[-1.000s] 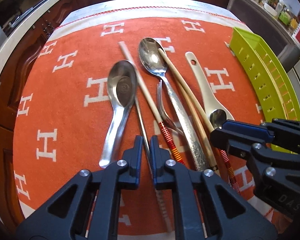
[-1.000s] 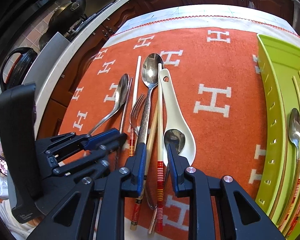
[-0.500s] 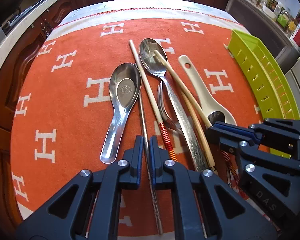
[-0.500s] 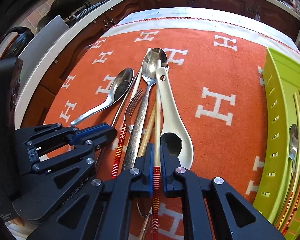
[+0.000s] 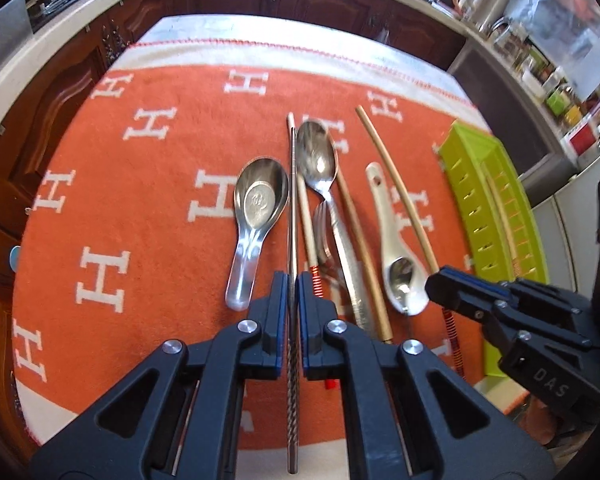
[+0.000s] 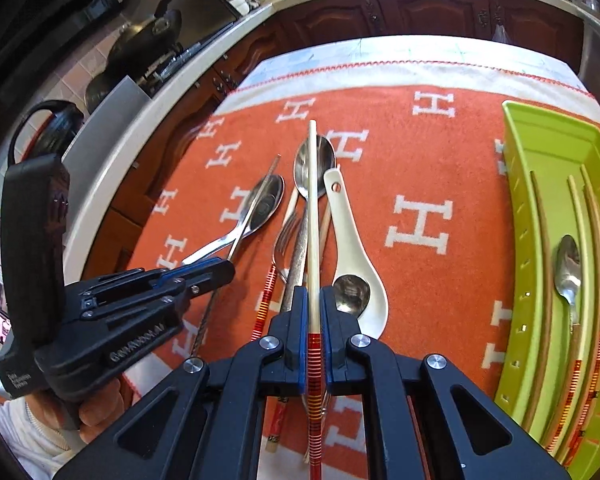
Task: Organize utensils
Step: 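Carry both chopsticks over the lime-green tray, then lower the chopsticks into the tray and open both tools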
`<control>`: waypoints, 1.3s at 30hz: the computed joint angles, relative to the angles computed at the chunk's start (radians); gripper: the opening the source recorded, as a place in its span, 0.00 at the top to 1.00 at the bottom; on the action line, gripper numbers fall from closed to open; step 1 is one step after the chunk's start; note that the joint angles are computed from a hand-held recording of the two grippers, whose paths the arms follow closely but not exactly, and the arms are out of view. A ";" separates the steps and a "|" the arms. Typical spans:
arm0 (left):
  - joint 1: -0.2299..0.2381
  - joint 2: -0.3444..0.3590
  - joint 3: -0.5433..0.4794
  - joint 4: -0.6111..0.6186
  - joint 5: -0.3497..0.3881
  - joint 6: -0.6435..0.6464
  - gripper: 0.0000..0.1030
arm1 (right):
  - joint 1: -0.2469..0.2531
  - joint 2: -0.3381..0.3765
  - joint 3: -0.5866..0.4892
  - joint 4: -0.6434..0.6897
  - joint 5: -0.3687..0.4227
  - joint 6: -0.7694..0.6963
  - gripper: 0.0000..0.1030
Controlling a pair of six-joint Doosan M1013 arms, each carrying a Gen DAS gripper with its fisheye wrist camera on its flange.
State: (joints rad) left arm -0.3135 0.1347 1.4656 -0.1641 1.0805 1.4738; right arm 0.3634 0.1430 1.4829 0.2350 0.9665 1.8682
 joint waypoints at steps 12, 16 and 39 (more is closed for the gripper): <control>-0.053 0.019 -0.121 -0.126 0.072 0.066 0.97 | -0.039 -0.107 0.057 0.003 -0.058 0.101 0.94; -0.116 0.056 -0.178 -0.141 0.100 0.080 0.97 | -0.072 -0.161 0.093 -0.045 -0.064 0.169 0.94; -0.248 0.221 -0.304 -0.125 0.229 -0.033 0.96 | -0.243 -0.231 0.222 -0.112 -0.004 0.226 0.90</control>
